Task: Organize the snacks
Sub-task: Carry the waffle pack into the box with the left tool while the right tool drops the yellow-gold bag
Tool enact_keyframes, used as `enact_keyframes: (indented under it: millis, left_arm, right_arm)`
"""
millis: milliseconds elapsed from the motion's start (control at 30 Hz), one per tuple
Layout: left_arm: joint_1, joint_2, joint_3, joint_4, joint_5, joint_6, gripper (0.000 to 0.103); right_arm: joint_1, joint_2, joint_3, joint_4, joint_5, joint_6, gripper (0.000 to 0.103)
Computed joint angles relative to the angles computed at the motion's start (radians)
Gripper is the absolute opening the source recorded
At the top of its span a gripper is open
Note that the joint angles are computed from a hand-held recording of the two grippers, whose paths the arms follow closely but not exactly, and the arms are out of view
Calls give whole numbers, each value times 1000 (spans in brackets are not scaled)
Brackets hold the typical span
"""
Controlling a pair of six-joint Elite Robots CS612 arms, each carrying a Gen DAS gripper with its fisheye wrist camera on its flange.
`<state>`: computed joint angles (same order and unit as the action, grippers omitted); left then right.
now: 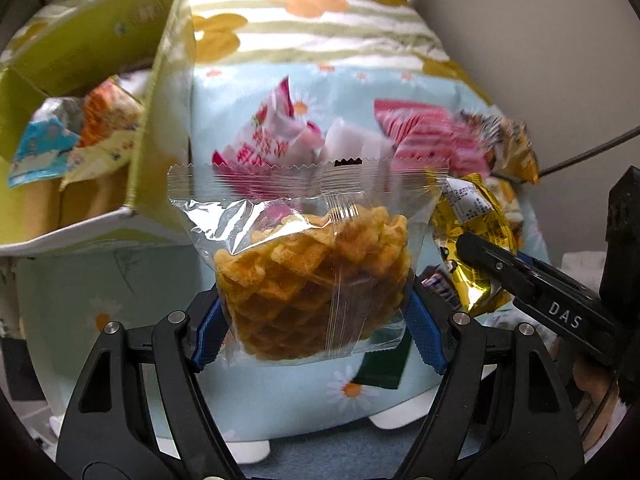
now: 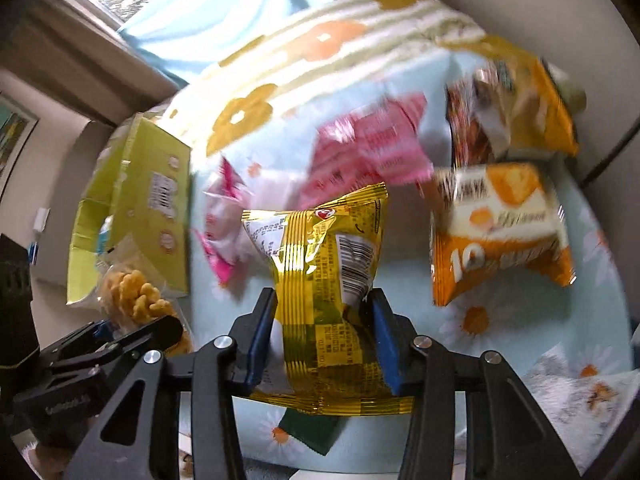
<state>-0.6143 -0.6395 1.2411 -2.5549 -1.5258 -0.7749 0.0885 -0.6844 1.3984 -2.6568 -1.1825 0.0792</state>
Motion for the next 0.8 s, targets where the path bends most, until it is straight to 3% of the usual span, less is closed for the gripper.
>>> enact_keyframes:
  millis: [200,400,600,800]
  left_arm:
    - [-7,-62,64,-88,78,-67,75]
    - [8,-131,138,-175,175,-105,75]
    - [48,-179,204,-227,235,-108,75]
    - [115,-209,269,-266,229,-86,75]
  right_arm:
    - [2,-35,11,-66,31,-102,42]
    - [19,-47,-12,-91,93,-165,42]
    - [65,-24,-75,-115,103,-180,42]
    - [120,18,-158,-99,83,-146,42]
